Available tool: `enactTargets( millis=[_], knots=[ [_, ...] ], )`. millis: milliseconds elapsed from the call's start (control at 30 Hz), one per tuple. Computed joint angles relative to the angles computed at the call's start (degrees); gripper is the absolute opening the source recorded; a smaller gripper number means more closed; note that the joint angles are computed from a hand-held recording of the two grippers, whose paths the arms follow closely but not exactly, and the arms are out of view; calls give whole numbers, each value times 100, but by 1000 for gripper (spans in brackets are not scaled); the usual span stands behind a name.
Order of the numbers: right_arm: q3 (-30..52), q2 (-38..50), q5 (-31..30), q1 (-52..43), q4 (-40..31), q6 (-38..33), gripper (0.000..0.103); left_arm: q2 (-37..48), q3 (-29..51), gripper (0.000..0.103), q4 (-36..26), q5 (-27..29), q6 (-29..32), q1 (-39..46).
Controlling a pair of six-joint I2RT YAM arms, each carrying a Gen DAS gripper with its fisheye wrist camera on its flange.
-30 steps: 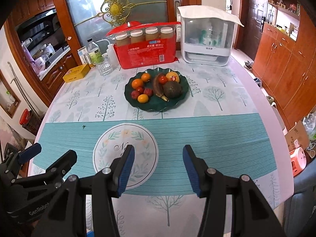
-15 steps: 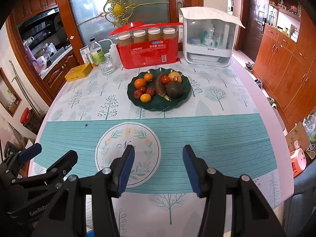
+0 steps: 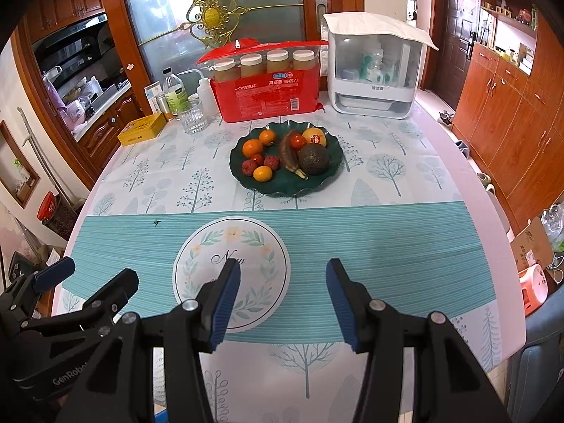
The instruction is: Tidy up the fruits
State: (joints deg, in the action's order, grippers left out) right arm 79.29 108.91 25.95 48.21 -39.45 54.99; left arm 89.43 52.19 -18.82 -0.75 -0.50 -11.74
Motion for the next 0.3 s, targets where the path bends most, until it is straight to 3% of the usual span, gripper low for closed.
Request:
enactTargets(
  millis=[300],
  knots=[
    [58,22,-14,98,-80,87,51,-70,-54,97,-97,-16,-48,5]
  ],
)
